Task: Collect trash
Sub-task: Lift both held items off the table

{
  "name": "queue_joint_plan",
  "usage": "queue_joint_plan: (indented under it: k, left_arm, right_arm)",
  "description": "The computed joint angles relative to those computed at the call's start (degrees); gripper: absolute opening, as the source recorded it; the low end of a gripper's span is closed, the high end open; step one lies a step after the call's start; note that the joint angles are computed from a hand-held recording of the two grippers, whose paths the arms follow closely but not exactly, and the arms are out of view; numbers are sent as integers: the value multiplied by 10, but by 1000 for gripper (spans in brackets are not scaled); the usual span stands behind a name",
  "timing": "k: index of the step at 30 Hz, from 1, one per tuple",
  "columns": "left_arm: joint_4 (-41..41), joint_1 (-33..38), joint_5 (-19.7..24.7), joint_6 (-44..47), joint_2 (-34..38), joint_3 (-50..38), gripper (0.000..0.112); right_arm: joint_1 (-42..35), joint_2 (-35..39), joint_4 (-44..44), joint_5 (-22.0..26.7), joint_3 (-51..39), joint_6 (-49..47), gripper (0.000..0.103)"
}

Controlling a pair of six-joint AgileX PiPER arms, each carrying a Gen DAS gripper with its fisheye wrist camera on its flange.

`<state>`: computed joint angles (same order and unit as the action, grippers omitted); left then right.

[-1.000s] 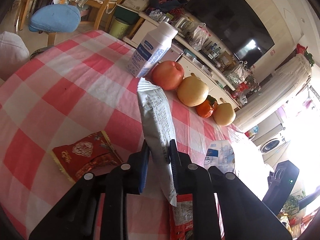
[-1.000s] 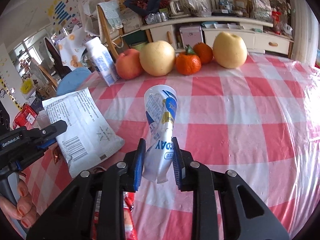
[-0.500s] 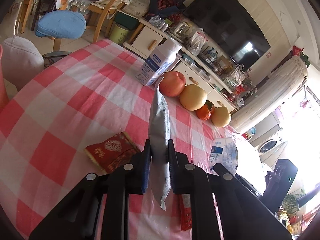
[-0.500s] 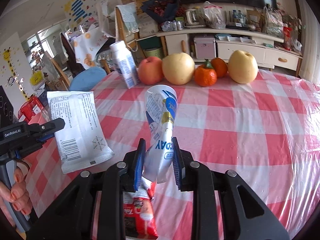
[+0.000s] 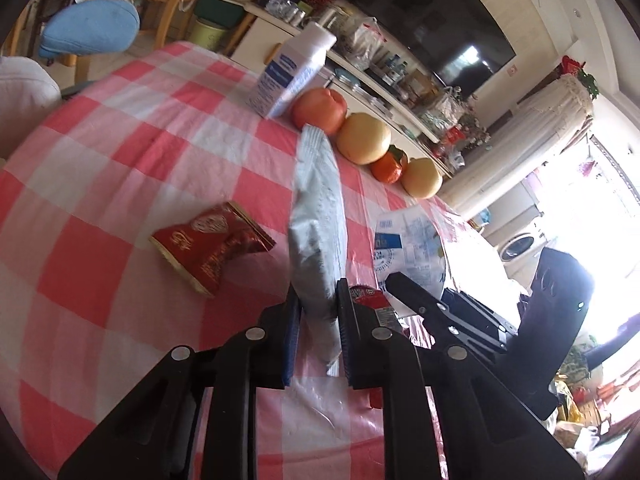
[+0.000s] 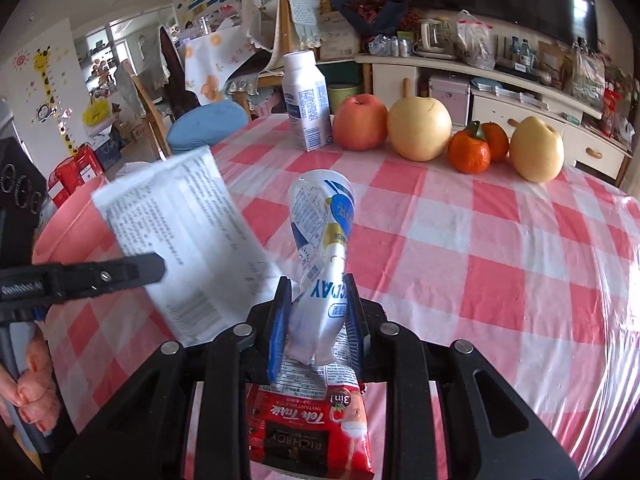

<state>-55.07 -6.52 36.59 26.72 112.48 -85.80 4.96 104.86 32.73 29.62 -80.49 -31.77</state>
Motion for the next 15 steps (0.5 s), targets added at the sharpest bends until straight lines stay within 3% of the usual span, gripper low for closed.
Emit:
queue_joint_plan:
  k: [6, 15]
  left_arm:
    - [-13, -4, -12, 16, 37, -19, 30]
    - [-33, -17, -39, 36, 56, -36, 27]
  right_arm:
    - [-5, 8, 16, 14, -10, -16, 26]
    - [8, 9, -16, 3, -3, -3, 25]
